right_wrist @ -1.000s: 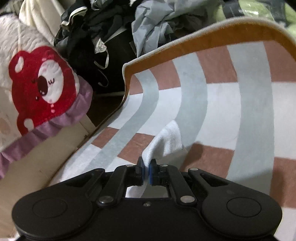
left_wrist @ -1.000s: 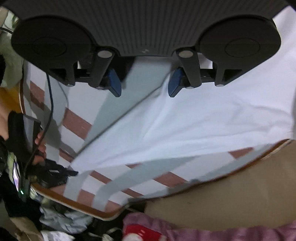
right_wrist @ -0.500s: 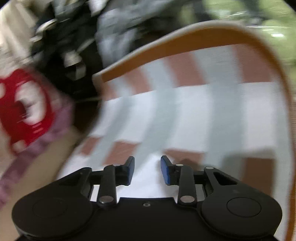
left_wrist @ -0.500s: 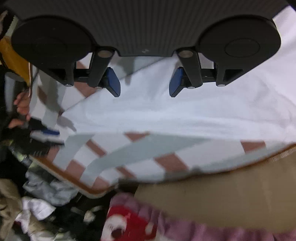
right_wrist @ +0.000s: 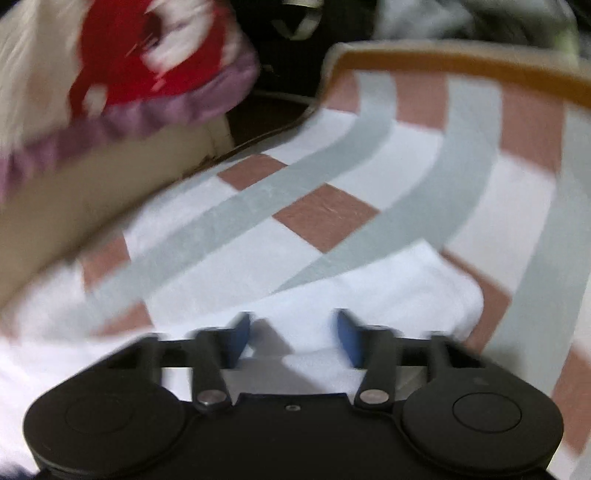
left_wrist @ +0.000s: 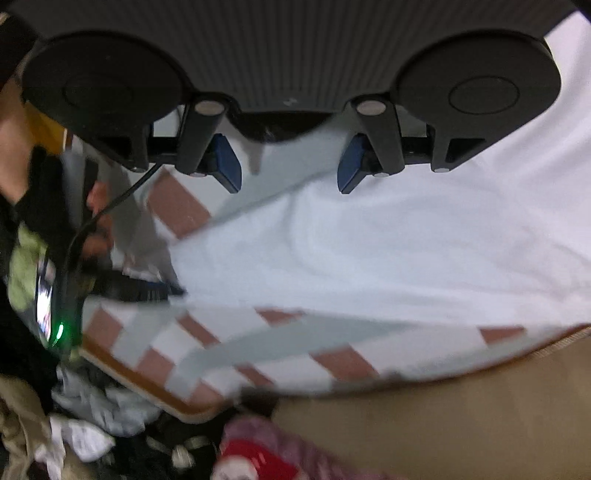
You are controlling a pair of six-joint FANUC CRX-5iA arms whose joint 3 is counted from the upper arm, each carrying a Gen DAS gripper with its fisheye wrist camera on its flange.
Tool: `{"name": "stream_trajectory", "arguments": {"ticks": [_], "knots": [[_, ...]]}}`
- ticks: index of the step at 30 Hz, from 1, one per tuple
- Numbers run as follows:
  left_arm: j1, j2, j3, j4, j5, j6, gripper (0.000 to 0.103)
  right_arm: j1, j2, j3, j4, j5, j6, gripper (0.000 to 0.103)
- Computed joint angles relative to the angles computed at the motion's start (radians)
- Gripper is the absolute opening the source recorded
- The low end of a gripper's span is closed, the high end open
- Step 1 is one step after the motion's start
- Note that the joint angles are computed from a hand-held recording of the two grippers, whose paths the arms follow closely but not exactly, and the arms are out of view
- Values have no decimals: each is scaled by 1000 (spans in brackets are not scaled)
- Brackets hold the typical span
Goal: Fold clothes
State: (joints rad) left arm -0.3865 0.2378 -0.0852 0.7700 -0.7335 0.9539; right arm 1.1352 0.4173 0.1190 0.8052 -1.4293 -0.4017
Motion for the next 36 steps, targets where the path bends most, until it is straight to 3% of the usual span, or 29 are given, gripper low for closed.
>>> {"name": "stream_trajectory", "arguments": {"ticks": [4,8,11,14,16,17,18,19,23,25,26,27,29,30,31,32,36], "knots": [[7,-48,-74,95,111,-47,57,3,-34,-72,67,2,-175,1],[17,-41,-45,1,120,20,57,15,-21,-82,203,-138,-261,1],[18,-25,-2,-122,103,93,57,23,-76,-148,200,-98,-448,2],[-9,-7,57,-294,73,157,57,31,-168,-240,162,11,-672,10],[-23,-8,44,-269,73,91,58,51,-235,-311,174,72,-796,13],[-30,-10,39,-262,76,63,62,67,-272,-357,198,101,-868,21],[-39,-10,41,-277,83,54,64,84,-300,-392,213,120,-926,43],[-49,-6,51,-310,89,68,64,103,-323,-419,223,133,-974,52],[-88,33,130,-468,88,174,64,140,-344,-406,118,113,-978,55],[-102,58,180,-522,73,194,49,146,-347,-395,67,112,-962,56],[-99,74,208,-511,47,185,10,138,-345,-392,52,126,-944,57],[-97,91,237,-500,20,177,4,129,-342,-387,33,141,-925,57],[-92,127,299,-481,-36,165,4,103,-323,-377,29,167,-868,57],[-87,144,325,-467,-60,164,4,90,-313,-372,31,179,-838,49],[-76,157,339,-439,-75,176,4,76,-300,-369,49,183,-790,32],[-65,169,350,-408,-87,187,4,67,-281,-354,68,161,-737,7],[-4,210,334,-210,-131,298,4,57,-224,-291,147,65,-648,6]]}}
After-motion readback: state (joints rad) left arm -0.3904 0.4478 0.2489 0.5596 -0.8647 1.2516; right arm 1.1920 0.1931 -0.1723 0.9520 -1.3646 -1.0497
